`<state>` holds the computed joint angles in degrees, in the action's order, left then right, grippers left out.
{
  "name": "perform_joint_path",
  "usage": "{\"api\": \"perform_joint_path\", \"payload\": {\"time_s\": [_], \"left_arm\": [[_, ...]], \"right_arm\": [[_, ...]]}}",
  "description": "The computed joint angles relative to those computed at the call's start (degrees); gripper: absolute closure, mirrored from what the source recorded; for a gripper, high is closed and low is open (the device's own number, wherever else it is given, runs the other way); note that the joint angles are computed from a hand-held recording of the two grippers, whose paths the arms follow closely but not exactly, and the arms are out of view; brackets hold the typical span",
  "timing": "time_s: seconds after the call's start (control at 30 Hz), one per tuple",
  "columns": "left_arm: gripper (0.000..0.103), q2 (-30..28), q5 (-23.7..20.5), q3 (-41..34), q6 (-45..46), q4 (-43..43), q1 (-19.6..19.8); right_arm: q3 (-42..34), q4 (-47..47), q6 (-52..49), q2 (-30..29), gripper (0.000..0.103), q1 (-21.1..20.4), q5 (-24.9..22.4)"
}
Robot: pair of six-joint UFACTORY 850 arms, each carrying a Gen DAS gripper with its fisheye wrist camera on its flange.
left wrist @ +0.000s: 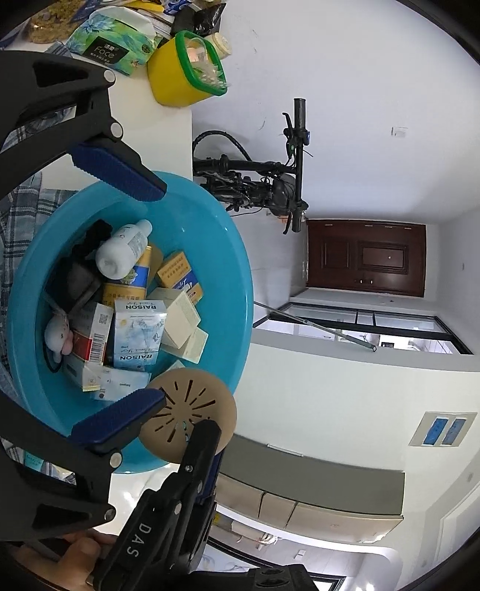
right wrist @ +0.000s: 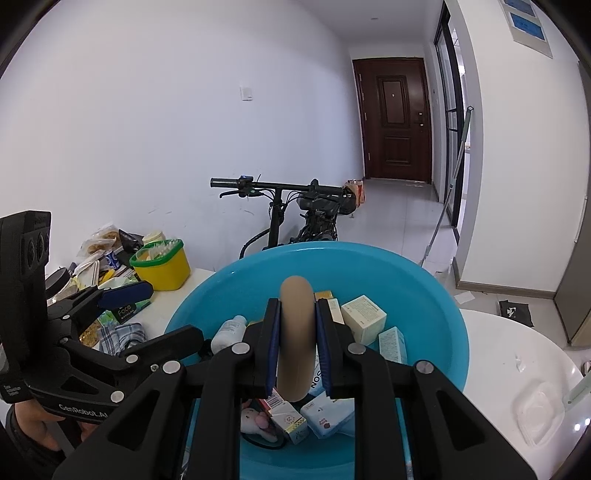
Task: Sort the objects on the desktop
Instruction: 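Hold the binder clip and soap dish above the basin with both tools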
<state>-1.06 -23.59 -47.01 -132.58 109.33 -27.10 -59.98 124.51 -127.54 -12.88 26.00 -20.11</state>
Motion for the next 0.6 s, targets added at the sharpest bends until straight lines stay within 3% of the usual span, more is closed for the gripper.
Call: {"api": "perform_joint_path", "payload": {"time_s": [0.6], "left_arm": [[0.000,0.03,0.86,0.15,1.05,-0.16,0.31]], "right_arm": [[-0.35,-1.85,1.75,-0.44,0.086,-0.05,0.10]]}}
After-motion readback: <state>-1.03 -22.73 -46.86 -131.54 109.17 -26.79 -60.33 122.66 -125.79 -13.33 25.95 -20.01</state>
